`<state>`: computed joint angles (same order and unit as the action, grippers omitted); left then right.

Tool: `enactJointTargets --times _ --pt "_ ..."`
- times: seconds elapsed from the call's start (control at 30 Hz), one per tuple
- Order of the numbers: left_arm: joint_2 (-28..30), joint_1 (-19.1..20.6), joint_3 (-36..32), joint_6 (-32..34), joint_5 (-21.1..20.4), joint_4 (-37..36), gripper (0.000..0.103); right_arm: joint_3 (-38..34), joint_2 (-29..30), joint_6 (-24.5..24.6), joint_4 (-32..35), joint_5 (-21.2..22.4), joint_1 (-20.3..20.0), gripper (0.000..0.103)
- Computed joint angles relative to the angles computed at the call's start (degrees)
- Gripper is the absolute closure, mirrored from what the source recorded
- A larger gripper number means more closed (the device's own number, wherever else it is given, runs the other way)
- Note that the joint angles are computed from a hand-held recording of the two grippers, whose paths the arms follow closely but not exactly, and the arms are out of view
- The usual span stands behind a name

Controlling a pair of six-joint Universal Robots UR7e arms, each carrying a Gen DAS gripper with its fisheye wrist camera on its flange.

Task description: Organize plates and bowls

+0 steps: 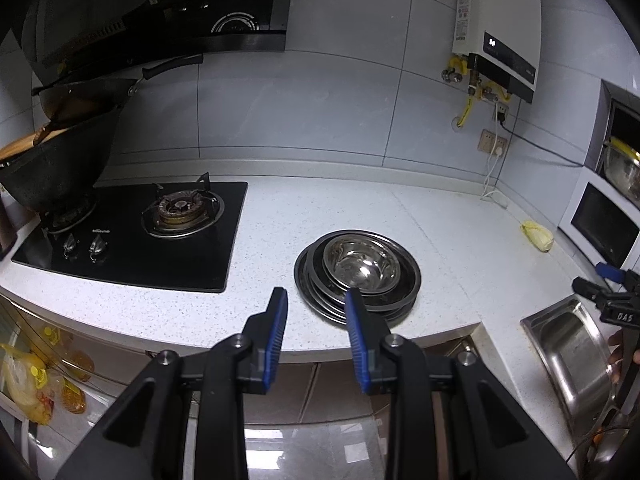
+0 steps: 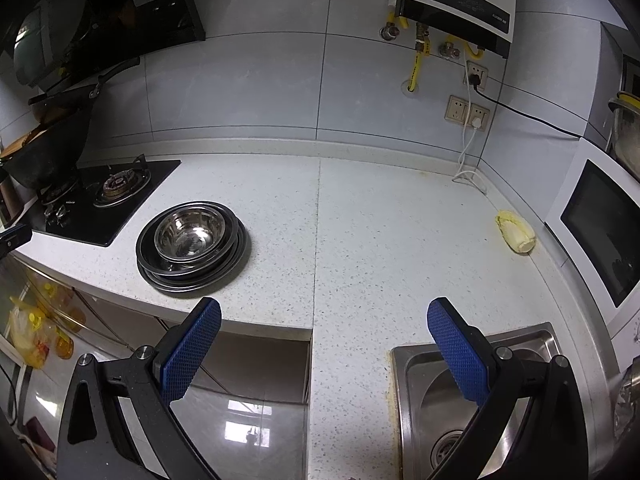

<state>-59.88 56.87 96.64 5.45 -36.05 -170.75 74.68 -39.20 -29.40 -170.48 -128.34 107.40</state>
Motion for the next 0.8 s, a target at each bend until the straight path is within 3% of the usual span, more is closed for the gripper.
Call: enactJointTargets --times 0.07,0.17,0.33,0.8 --pt "0.04 0.08 -0.11 0.37 -0.19 0.0 0.072 0.09 -0.08 0.06 -0.13 -0.06 0.02 0.002" --pt "0.43 -0.1 -0.17 1.85 0.96 -1.48 0.052 0.14 -0.06 0.05 -0.29 -0.17 0.06 0.002" --pt "0.38 -0.14 -0.13 3.0 1.35 -2.1 0.048 0.32 0.0 0.17 -0.53 -0.29 0.17 0.002" --pt "0.23 -0.13 0.03 4.39 0.91 -2.94 0.047 0.56 -0.27 0.34 -0.09 -0.03 -0.02 0.002"
